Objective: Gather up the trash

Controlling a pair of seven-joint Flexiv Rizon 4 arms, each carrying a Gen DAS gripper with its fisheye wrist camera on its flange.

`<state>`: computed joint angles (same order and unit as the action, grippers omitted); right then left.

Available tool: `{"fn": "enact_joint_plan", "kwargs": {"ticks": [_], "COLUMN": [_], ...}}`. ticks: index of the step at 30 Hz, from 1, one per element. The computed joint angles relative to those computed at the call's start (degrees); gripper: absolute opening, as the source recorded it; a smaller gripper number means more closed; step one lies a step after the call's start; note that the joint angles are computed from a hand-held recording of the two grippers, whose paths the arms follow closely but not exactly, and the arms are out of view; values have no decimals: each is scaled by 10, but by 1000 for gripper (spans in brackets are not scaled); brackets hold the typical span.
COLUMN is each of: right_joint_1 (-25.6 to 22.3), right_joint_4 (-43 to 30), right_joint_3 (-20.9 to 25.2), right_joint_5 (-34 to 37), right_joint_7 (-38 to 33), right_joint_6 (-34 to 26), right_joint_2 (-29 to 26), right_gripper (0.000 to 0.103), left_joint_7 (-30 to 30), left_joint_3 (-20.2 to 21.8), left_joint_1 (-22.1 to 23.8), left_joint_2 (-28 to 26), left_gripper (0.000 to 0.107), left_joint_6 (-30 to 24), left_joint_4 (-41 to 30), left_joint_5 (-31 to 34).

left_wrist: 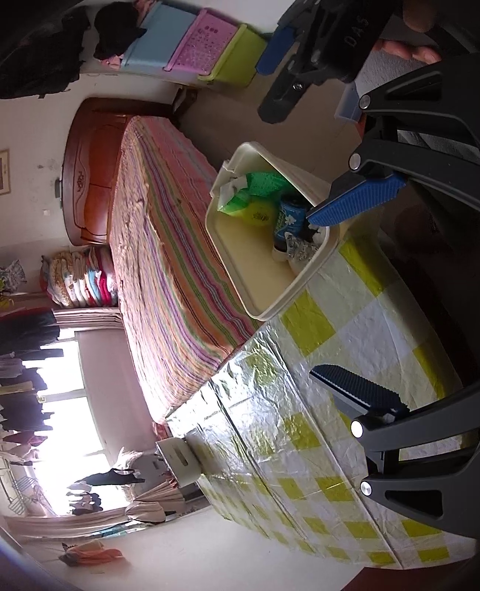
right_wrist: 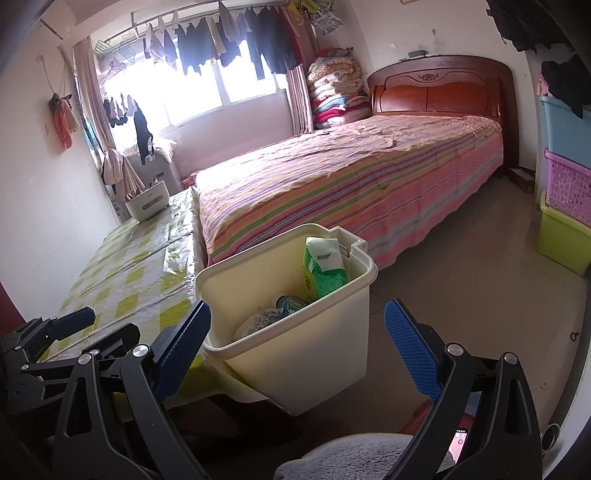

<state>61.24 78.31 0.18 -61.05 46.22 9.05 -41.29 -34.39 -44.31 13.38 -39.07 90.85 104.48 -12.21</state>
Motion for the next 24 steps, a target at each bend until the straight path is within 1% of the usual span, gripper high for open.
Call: {"fn": "enact_joint_plan", "kwargs": {"ticks": [2, 5, 8, 11, 19, 24], "right_joint_1": [1, 1, 0, 0, 2, 2], "right_joint_4": [0, 1, 2, 2, 3, 3], "right_joint_3": [0, 1, 1, 1, 2, 3], "right_joint_5": [1, 0, 0, 0, -1, -1], "right_joint_7": [1, 1, 2, 2, 5, 5], "right_joint_6": [-1, -2, -1, -1, -2, -4], "right_joint_2": [0, 1, 2, 2, 3, 3], "right_gripper": [93, 93, 93, 93, 93, 93], "left_joint_7": [-4, -1, 6, 14, 19, 21], "left_joint_3": [15, 29, 39, 38, 49, 61], "left_joint_1": [-12, -21, -29, -29, -39, -48], "left_joint_2": [3, 10, 13, 15, 19, 23], "left_gripper": [75, 75, 75, 75, 75, 75], "left_joint_6": [-2, -18, -21, -20, -16, -26], "left_joint_4": [-3, -4, -3, 1, 3, 1], "left_joint_5": [-1, -4, -13, -21, -29, -35]}}
